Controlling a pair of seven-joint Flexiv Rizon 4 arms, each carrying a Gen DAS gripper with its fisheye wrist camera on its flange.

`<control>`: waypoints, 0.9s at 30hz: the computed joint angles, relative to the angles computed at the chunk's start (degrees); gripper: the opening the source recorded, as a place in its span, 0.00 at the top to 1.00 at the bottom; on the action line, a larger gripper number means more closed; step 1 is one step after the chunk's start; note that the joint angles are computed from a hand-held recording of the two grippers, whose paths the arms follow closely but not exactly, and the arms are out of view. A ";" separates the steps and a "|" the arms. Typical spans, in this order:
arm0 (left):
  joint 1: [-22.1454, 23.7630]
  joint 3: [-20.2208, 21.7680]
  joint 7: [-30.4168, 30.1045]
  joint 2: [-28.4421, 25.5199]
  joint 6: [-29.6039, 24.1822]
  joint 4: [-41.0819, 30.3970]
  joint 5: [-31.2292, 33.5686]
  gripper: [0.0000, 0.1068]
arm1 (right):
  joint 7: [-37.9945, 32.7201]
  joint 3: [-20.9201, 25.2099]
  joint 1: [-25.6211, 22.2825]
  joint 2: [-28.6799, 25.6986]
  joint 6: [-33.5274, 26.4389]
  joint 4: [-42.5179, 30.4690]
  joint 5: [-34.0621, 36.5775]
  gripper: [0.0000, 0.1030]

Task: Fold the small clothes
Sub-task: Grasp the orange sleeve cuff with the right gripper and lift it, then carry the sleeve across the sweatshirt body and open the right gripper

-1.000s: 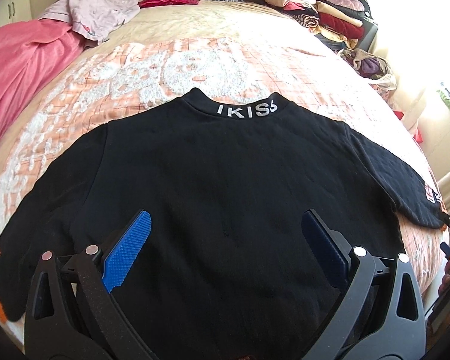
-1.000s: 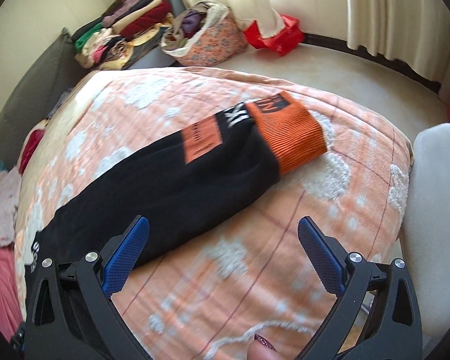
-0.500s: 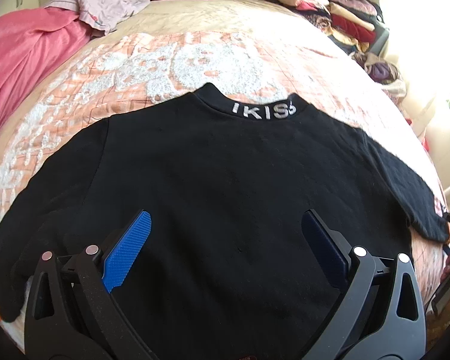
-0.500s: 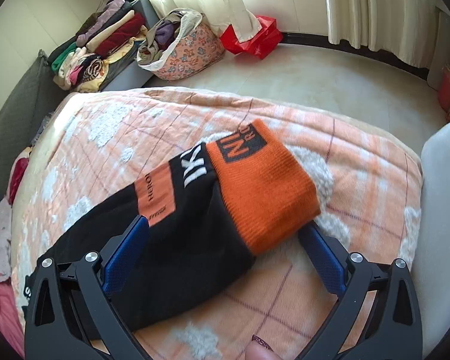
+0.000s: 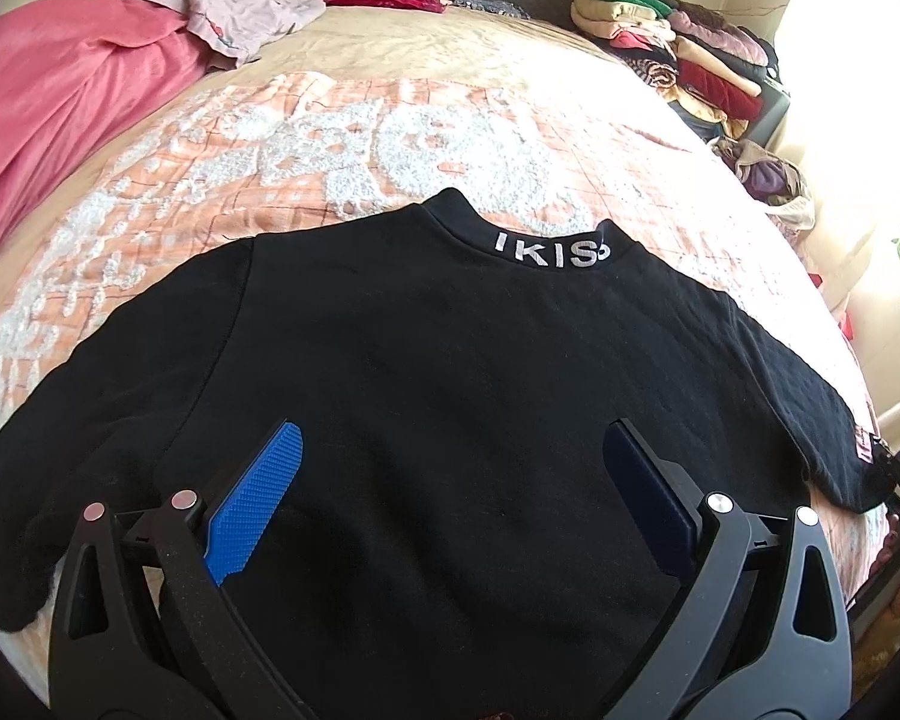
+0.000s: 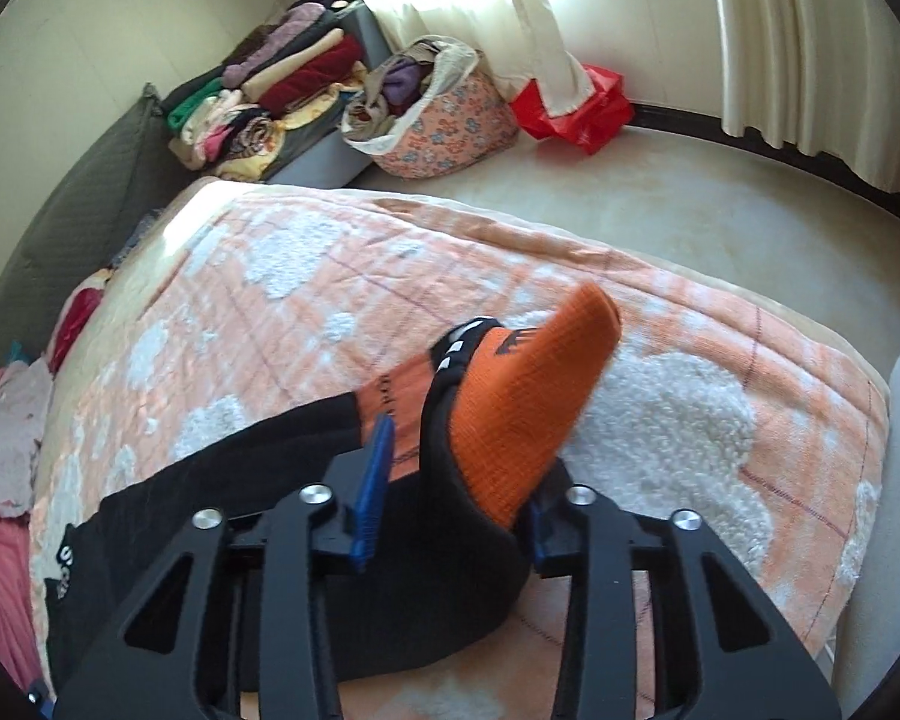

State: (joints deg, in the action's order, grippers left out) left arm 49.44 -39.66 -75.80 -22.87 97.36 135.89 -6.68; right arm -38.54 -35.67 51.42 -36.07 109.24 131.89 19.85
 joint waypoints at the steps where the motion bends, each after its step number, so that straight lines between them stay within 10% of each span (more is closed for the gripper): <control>1: 0.47 -0.41 0.00 0.10 -0.03 0.12 -0.01 0.11 | -0.42 -0.48 0.82 0.35 0.48 0.11 -0.11 0.74; 27: 18.40 -13.27 -3.90 0.73 0.32 3.53 4.81 0.11 | -10.96 -1.84 15.73 8.88 -3.80 -8.19 -8.52 0.85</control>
